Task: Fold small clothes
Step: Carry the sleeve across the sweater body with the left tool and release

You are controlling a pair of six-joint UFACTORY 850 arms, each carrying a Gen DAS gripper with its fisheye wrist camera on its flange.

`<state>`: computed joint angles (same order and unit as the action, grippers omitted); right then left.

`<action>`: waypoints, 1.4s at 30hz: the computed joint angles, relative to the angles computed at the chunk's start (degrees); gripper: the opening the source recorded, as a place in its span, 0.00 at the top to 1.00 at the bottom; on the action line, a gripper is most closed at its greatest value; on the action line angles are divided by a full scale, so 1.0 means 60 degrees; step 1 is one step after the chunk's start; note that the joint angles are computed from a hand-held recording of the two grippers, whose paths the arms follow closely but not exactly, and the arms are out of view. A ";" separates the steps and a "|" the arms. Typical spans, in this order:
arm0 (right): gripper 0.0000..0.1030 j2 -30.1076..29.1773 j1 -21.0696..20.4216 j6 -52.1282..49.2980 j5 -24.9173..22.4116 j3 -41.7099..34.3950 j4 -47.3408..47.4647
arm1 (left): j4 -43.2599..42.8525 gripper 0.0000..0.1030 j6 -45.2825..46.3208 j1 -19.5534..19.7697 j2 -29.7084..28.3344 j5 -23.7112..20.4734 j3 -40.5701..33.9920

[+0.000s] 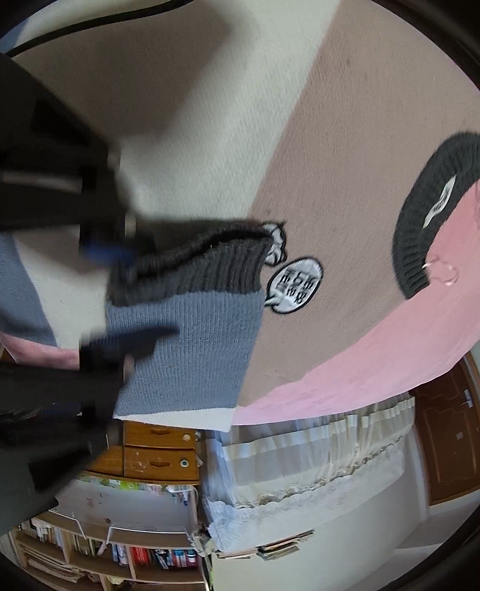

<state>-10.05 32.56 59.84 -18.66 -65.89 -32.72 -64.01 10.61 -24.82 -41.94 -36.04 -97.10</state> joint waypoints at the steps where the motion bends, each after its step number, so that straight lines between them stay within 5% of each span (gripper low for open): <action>1: 0.44 0.0021 -0.0003 0.0075 -0.0040 0.0046 -0.0051 | 0.0610 0.92 -0.0484 -0.0081 -0.0064 0.0021 -0.0210; 10: 0.44 0.0159 -0.0260 0.0463 -0.0284 0.0373 -0.0084 | 0.6562 0.93 -0.2994 -0.0642 0.0828 0.1239 -0.1432; 16: 0.44 -0.0291 -0.0356 0.1145 -0.0535 0.0005 -0.0681 | 0.9106 0.93 -0.4322 -0.0393 0.0925 0.0948 -0.2221; 30: 0.46 -0.1839 -0.0537 0.0663 -0.0729 -0.1697 -0.0586 | 0.9563 0.93 -0.4644 0.0223 0.1295 0.1111 -0.1344; 33: 0.54 -0.2198 -0.0493 -0.0051 -0.1009 -0.2147 -0.0310 | 0.9726 0.93 -0.4747 0.0236 0.1288 0.1132 -0.1352; 35: 0.80 -0.2391 -0.0420 -0.0433 -0.1204 -0.2360 -0.0231 | 1.0237 0.93 -0.5201 0.0247 0.1320 0.1165 -0.1321; 36: 0.84 -0.2442 -0.0378 -0.0330 -0.1348 -0.2432 -0.0355 | 1.0454 0.93 -0.5400 0.0271 0.1338 0.1180 -0.1290; 42: 0.85 -0.2426 -0.0037 0.0673 -0.1977 -0.2429 -0.1587 | 1.1145 0.93 -0.6487 0.0727 0.1661 0.1502 -0.0511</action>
<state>-24.60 32.34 63.88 -30.52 -80.47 -42.24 2.86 -28.31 -20.46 -31.97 -27.03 -100.17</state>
